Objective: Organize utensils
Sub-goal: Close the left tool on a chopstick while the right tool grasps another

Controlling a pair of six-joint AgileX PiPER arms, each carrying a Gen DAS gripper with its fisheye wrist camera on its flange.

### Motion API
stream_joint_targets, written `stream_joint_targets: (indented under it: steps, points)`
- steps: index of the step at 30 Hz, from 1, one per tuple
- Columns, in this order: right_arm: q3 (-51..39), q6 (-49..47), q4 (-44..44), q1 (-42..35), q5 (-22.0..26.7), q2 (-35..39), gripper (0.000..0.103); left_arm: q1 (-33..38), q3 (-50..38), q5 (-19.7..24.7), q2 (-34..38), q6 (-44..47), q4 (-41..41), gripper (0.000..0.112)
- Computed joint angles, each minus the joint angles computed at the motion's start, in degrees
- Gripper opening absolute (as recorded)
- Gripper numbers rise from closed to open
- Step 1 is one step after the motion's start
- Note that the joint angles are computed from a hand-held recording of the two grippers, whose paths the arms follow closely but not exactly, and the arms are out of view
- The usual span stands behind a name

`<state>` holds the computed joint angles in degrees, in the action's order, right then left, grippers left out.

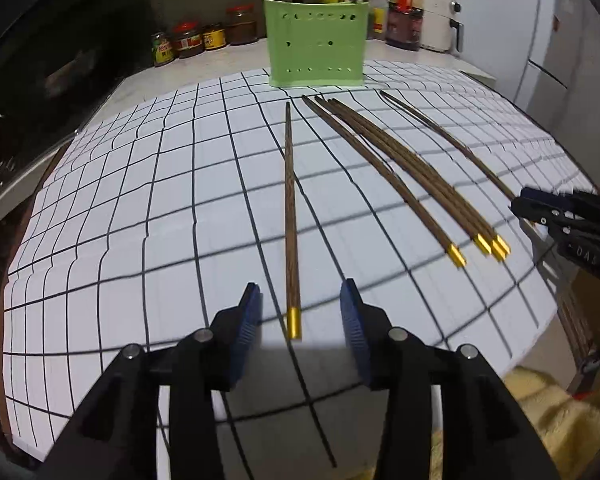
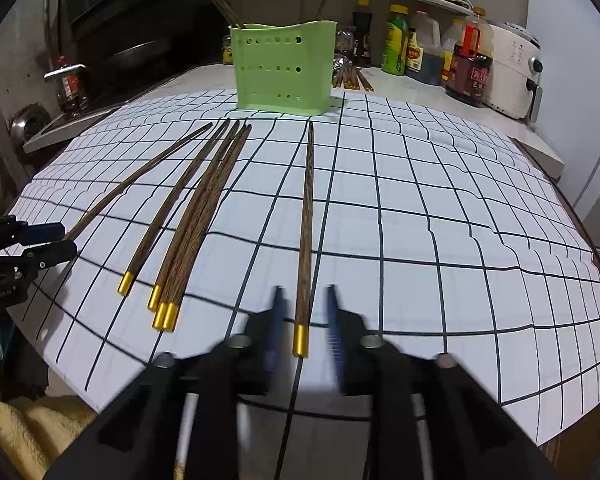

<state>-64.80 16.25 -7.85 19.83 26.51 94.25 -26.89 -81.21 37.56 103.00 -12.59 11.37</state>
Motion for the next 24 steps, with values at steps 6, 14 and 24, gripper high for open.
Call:
stream_joint_targets:
  steps: [6,14,24]
  points:
    - [4.3,-0.4,0.1,0.3,-4.6,-2.3,0.033,-1.2,3.1,-2.6,-1.4,-3.9,3.6,0.028]
    - [8.4,-6.0,5.6,-0.1,-10.2,-4.0,0.026,-1.0,0.4,-2.4,0.9,-8.3,6.5,0.027]
    - [9.9,10.4,-10.3,3.1,-11.7,-4.6,0.013,-1.7,1.1,-4.0,1.1,-11.1,10.4,0.023]
